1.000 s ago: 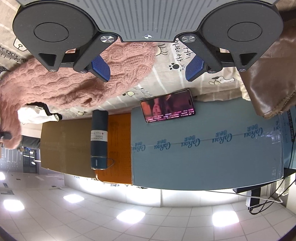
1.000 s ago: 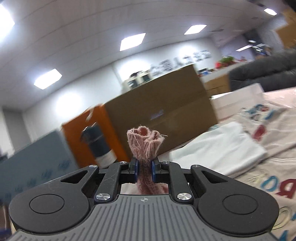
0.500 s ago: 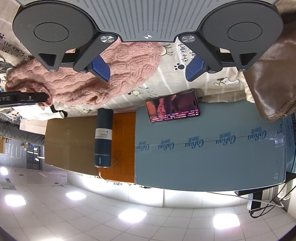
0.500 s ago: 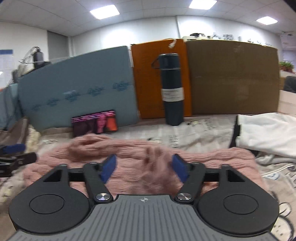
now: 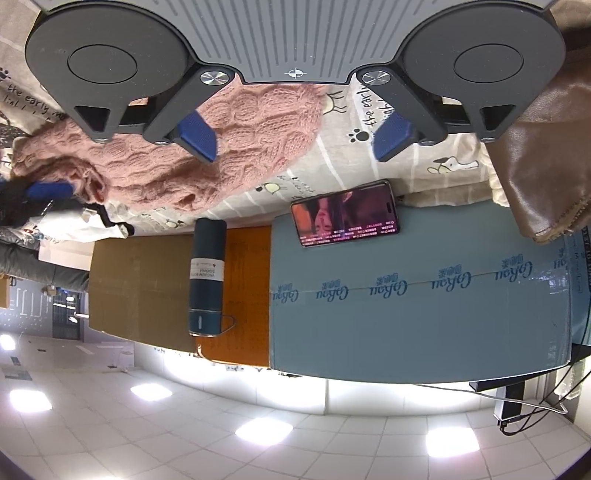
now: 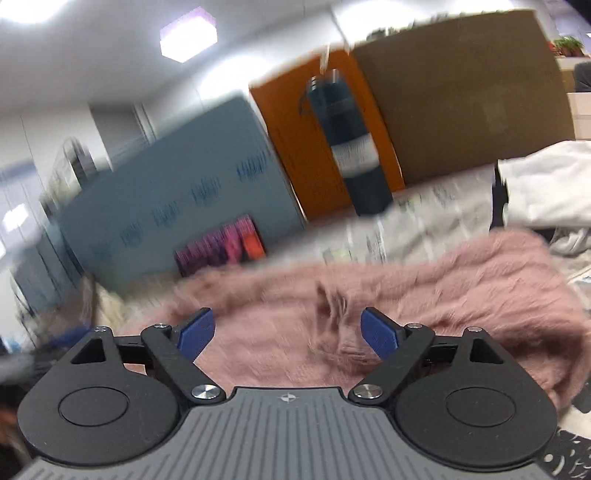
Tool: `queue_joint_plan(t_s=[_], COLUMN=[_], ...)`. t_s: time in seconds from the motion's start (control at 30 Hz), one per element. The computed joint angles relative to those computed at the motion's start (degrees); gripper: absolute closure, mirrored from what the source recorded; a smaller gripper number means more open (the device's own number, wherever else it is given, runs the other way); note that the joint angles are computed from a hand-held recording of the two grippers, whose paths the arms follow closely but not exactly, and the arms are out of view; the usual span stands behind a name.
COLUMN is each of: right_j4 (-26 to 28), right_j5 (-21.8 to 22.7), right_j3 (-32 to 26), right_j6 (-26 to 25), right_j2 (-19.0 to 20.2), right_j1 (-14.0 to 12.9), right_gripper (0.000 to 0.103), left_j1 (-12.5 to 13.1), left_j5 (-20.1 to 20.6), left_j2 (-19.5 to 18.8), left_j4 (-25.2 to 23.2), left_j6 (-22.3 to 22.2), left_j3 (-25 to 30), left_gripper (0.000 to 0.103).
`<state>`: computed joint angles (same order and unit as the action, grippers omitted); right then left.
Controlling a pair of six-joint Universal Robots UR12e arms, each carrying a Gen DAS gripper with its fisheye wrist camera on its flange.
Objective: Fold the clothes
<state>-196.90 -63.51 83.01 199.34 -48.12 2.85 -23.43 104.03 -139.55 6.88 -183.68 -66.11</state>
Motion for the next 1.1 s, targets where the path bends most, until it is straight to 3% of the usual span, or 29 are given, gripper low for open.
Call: queue_joint_plan(t_s=[0.07,0.13,0.23,0.3,0.4,0.47,0.57,0.6,0.63,0.67,0.73,0.83,1.0,1.1], right_j4=[-7.8,-10.2,-6.3,-2.3,3.3,5.5,6.6,6.8,7.1,7.4,4.8,-0.8,-0.3,-2.7], right_j5=[-3.4,-11.8,-25.6,-31.4,-28.0,-23.5,-23.0,-22.0,-21.5,-22.0,-22.7,-25.4,-38.9,-40.2], right_j3=[1.1,2.0,2.5,2.6,2.8,2.3,1.7,1.6,1.6,1.5,1.9,2.6,0.7,-0.3], right_j6=[5.1,8.5,13.5,19.4,25.6,25.8,20.5,19.2,17.9,16.2,14.0,10.7,3.9,-0.5], right_j2=[0.0,-0.6,-1.4,-1.5,-1.8,-1.5,-1.2,-1.1,-1.1,-1.0,-0.8,-0.6,-0.2,0.3], right_j1=[-0.5,-0.2,0.5,0.4,-1.0,-1.6,-0.8,-0.7,-0.6,-0.3,0.0,0.6,2.6,3.3], right_gripper=[0.016,0.015,0.014,0.014,0.013,0.013,0.021,0.03,0.051,0.064,0.073,0.079,0.081,0.081], left_j1=[0.0,0.0,-0.1,0.0,0.0,0.0,0.0,0.0,0.0,0.0,0.0,0.1,0.1,0.0], left_j5=[0.3,0.4,0.6,0.6,0.5,0.4,0.3,0.3,0.2,0.2,0.2,0.1,0.8,2.2], left_j2=[0.0,0.0,0.0,0.0,0.1,0.1,0.0,0.1,0.1,0.1,0.1,0.1,0.2,0.2], left_j4=[-0.5,-1.0,-1.1,-1.3,-1.6,-1.6,-1.8,-1.8,-1.8,-1.8,-1.8,-2.0,-2.9,-5.3], left_j6=[-0.1,-0.3,-0.5,-0.5,-0.6,-0.6,-0.6,-0.5,-0.4,-0.4,-0.4,-0.7,-1.4,-2.5], left_j3=[0.1,0.1,0.1,0.1,0.1,0.1,0.2,0.2,0.2,0.2,0.1,0.1,0.2,0.7], left_gripper=[0.004,0.004,0.004,0.004,0.004,0.004,0.004,0.004,0.004,0.004,0.004,0.004,0.004,0.004])
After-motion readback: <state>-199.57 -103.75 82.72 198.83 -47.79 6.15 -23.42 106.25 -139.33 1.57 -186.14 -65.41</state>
